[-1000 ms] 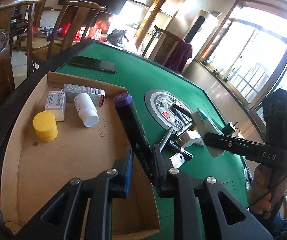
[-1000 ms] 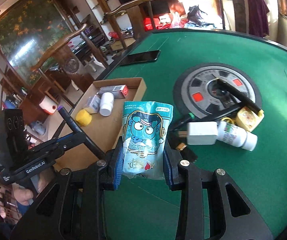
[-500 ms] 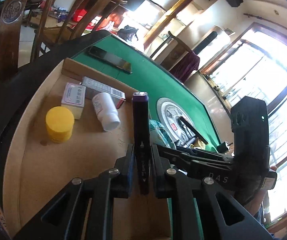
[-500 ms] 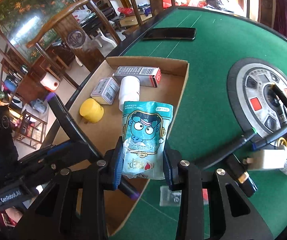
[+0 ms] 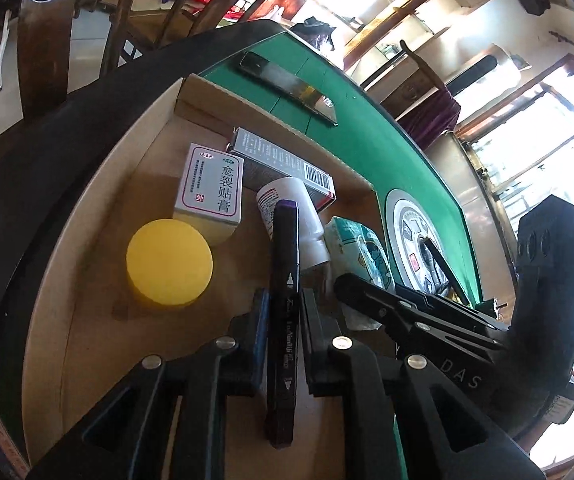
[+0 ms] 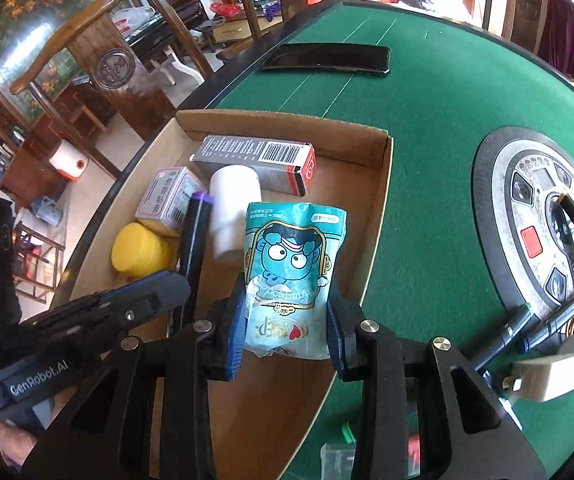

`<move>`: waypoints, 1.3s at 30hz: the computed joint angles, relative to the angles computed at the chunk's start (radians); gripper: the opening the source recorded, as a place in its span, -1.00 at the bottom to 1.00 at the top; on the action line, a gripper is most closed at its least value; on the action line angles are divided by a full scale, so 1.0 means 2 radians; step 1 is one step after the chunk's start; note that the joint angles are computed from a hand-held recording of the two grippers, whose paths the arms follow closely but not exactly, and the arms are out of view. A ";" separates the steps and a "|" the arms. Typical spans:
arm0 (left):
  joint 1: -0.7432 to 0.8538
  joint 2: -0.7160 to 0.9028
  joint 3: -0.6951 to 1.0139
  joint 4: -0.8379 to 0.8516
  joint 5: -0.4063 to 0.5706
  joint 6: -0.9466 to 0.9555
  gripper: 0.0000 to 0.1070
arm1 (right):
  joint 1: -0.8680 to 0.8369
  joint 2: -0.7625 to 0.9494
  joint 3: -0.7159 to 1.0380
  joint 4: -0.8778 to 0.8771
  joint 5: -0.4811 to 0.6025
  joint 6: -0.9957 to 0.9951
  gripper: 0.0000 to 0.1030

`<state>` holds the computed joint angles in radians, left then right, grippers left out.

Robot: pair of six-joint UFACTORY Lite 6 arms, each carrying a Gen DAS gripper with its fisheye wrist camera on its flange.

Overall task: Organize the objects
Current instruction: 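Carry the tissue pack and marker into the cardboard tray and open both tools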

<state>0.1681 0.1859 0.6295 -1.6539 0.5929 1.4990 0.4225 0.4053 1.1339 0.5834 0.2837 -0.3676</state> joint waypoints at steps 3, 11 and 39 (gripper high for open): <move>-0.013 0.013 0.016 0.016 -0.026 -0.023 -0.77 | 0.003 0.023 0.032 -0.050 0.007 0.054 -0.34; -0.031 -0.007 0.008 0.005 -0.042 -0.015 -0.69 | -0.012 0.078 0.092 -0.013 0.021 0.031 -0.22; -0.020 -0.077 -0.036 0.022 -0.029 -0.023 -0.08 | -0.022 0.020 0.023 0.172 0.001 -0.203 -0.01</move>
